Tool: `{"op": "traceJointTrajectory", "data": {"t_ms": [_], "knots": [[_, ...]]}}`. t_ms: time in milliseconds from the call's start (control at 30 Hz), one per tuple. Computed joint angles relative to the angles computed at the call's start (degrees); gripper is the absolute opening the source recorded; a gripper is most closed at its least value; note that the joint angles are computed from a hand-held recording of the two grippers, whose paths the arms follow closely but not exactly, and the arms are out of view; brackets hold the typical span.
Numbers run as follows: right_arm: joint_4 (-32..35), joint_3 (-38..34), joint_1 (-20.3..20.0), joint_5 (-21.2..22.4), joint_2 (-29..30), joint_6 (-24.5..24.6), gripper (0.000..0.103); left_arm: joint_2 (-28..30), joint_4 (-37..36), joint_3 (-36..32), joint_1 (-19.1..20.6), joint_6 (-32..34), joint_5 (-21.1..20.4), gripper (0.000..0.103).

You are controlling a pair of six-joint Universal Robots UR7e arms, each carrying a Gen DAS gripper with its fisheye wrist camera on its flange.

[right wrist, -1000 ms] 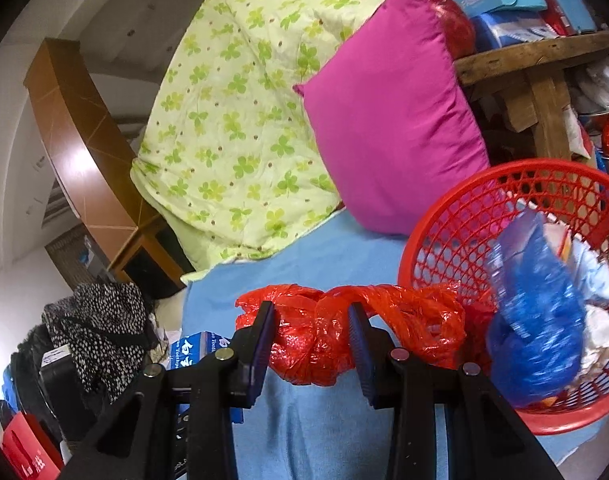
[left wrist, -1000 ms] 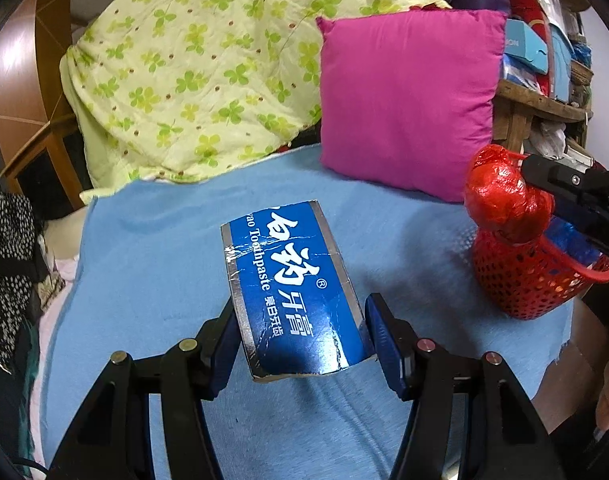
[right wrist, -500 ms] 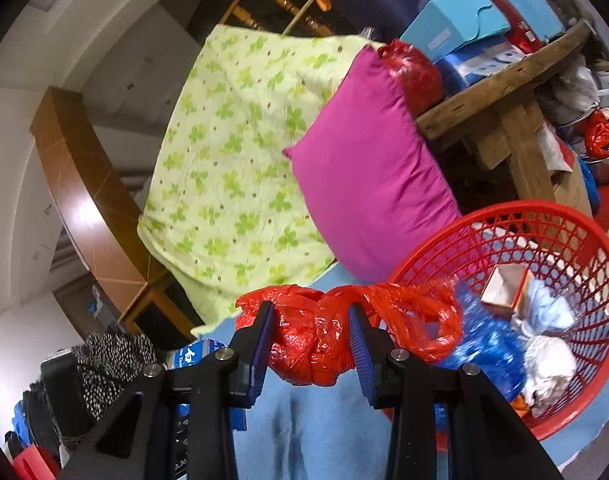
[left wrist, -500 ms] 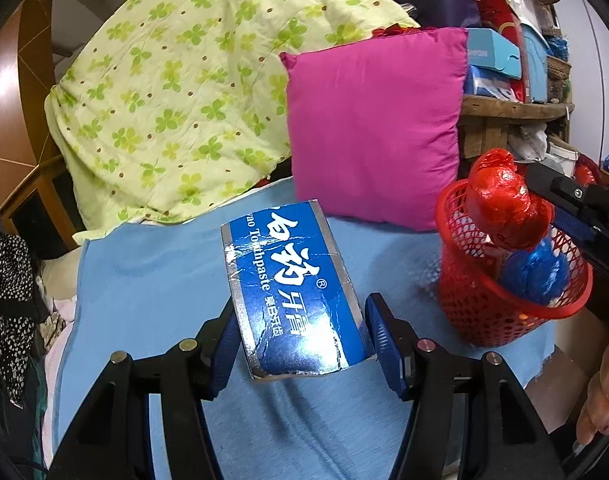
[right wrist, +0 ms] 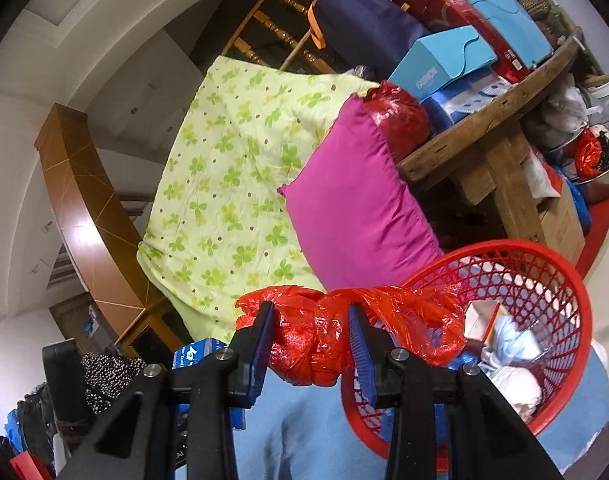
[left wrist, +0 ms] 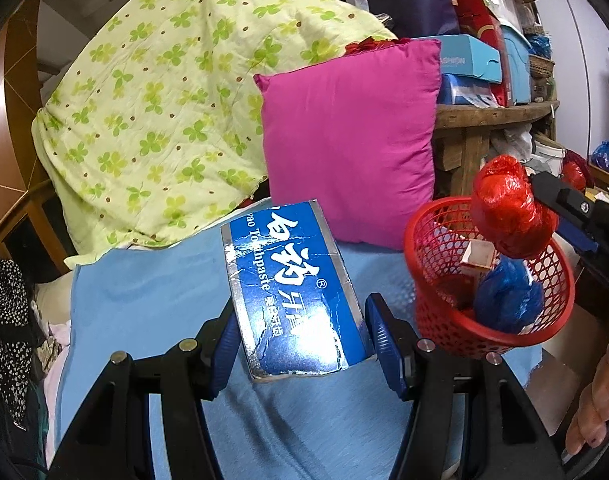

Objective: Collect trash
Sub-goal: 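Carry the red bag and toothpaste box into the red wastebasket and open both tools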

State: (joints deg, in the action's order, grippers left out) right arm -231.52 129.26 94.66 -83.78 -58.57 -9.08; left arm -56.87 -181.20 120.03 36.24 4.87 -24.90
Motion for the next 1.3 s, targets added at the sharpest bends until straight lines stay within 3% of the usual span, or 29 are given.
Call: {"op": "traceJointTrajectory", "data": {"t_ms": [233,367,600,667,700,900,1000,1067,1200,1300], "knots": [[-1.03,1.01,-2.23,0.74,-1.7,1.81,0.04,1.27,0.01,-2.15,-0.64,1.04,-1.69,0.062],[1.61,0.85,-5.03,2.38,-3.39,7.21,0.041,2.41,0.28,-4.26,-0.69,1.74,-3.74,0.062],[4.55,-0.08,-6.95,-1.03,-5.06,11.77,0.043,4.36,4.15,-9.89,0.21,2.43,-14.51,0.063],[4.23,0.02,-7.5,-1.19,-5.24,13.41,0.06,5.44,5.4,-11.65,0.73,2.88,-17.55,0.063],[3.69,0.19,-7.87,-1.03,-5.33,14.45,0.063,6.07,6.04,-12.53,1.06,2.9,-18.95,0.063],[-2.79,1.66,-9.85,-0.19,-5.48,17.33,0.063,8.64,13.12,-16.89,3.6,0.16,-26.55,0.065],[-5.7,2.05,-9.68,-0.95,-5.29,17.0,0.063,8.11,15.47,-16.89,4.02,-2.17,-28.42,0.066],[-7.08,2.05,-8.66,-2.14,-5.03,14.85,0.063,7.0,14.65,-15.44,3.67,-2.91,-27.99,0.069],[-5.79,2.23,-5.39,-5.36,-5.31,9.34,0.063,3.15,11.72,-10.13,1.02,-4.43,-20.24,0.076],[-6.58,2.5,0.01,-12.98,-4.67,2.58,0.065,-1.13,11.81,-5.76,-1.0,-7.78,-13.79,0.083]]}}
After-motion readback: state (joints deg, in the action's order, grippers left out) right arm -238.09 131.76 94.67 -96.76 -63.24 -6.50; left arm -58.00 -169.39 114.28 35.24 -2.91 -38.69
